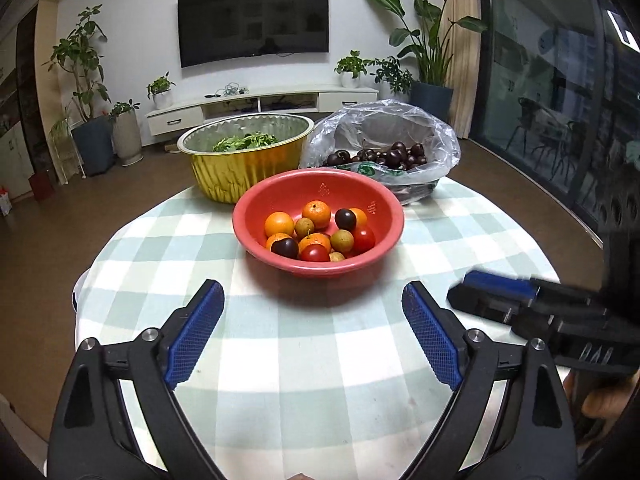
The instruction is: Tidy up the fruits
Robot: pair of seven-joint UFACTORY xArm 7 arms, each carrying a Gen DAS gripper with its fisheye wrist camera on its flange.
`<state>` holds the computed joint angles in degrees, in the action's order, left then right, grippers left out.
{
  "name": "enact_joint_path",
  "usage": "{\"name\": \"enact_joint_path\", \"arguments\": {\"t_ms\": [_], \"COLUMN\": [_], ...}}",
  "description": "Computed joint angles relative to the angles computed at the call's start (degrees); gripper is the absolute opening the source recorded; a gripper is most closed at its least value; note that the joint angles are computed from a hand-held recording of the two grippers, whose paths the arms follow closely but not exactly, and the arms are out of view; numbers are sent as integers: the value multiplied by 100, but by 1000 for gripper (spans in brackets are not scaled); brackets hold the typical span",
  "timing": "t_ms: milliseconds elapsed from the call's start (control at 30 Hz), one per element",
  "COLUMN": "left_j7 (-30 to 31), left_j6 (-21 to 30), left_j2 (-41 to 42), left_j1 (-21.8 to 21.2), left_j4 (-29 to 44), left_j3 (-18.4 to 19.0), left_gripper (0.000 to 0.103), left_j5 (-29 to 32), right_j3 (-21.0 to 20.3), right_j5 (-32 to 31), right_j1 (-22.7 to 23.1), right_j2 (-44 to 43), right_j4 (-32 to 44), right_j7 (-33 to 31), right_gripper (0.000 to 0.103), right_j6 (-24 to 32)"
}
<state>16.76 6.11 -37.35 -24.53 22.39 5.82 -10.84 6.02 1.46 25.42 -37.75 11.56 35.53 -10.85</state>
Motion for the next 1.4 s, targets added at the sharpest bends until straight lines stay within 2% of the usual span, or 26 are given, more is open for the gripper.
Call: {"name": "enact_joint_path", "arguments": {"t_ms": [67,167,300,367,667,1400], "left_j7": [-99,-319,-468,-599,-929,-1794], "left_j6": [85,214,320,358,589,1067], "left_j2": [-199,-415,-587,-705,-1115,-1647], "left_j1": [103,322,374,565,747,1261], "left_j4": [-99,-200,-276,-350,-550,-779], "left_j3": [-118,-330,-334,-521,-819,-1584], "left_gripper": [91,91,91,91,92,92], "left_j5": [19,76,124,233,576,1479], "right_j3": [257,282,338,358,550,574], "right_j5": [66,87,68,52,-51,-148], "right_j1": [-99,-33,8,38,-27,-61], "right_j2": [-143,-307,-455,-501,-655,-1036], "right_j4": [-119,-295,-409,-436,-474,-644], "right_j7": [141,270,396,453,594,767], "right_gripper": [51,51,51,51,51,53], "right_j6": [64,79,144,149,197,214]}}
